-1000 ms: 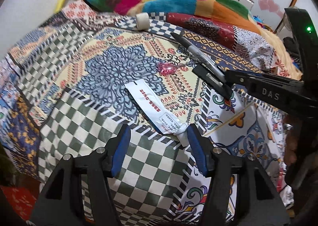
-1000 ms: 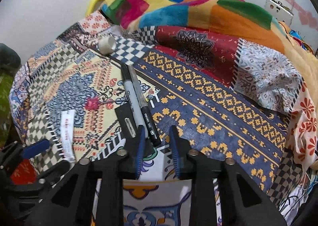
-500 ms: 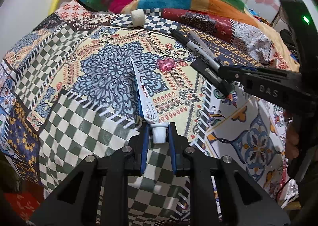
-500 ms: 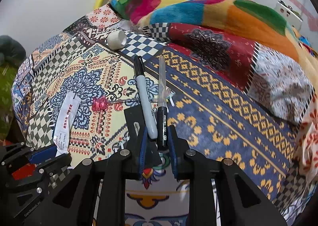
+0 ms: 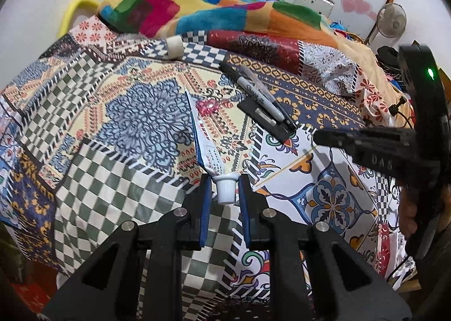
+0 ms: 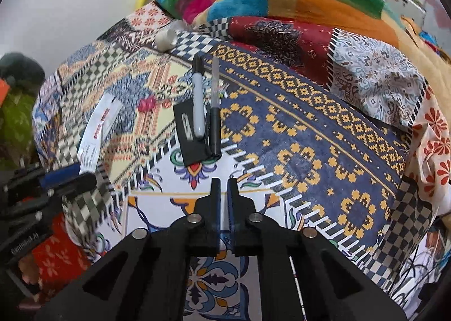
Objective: Collect trash
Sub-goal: 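Grasp the silver pen with the right tool and lift it off the quilt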
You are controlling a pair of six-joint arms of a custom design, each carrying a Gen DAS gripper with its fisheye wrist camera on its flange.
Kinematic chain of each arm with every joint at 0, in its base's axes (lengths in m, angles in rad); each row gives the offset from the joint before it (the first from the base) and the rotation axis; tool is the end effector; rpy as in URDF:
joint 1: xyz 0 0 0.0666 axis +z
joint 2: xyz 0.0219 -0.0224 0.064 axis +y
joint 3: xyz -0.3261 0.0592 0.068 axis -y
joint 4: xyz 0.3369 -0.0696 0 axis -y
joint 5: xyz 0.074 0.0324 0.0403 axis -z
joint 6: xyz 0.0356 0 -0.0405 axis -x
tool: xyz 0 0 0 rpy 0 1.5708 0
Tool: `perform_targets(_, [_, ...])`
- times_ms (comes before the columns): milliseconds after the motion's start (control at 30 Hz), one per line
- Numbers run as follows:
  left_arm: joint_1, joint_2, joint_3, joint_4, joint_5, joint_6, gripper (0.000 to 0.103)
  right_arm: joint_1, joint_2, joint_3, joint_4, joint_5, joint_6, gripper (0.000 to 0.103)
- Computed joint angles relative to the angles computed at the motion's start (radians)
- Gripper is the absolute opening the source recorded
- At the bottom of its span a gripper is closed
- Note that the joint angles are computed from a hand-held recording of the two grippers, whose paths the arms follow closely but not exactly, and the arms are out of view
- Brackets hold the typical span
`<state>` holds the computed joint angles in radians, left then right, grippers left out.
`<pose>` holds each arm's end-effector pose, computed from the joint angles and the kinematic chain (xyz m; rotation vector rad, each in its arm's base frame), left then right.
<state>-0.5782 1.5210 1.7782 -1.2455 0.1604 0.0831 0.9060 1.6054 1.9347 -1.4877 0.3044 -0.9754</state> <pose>0.3813 -0.2561 0.4541 0.6992 2.5105 -0.4516 0.2944 0.3576 0.4641 0.1768 2.6445 0.2083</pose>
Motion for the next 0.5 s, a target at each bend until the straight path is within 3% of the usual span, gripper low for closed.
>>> perform_targets(100, [0.009,-0.015,-0.004,0.003,0.001,-0.008,0.018,-0.016,0.022,0.032,0.008,-0.001,0.013,0.013])
perform_targets(233, [0.024,-0.026,-0.003,0.004,0.005,-0.017,0.018,-0.037,0.11,0.124,-0.041,-0.006,0.053,0.014])
perform_targets(500, [0.036,-0.032,-0.006,0.012,0.019,-0.026,0.018,-0.046,0.14,0.14,-0.015,0.048,0.079,0.015])
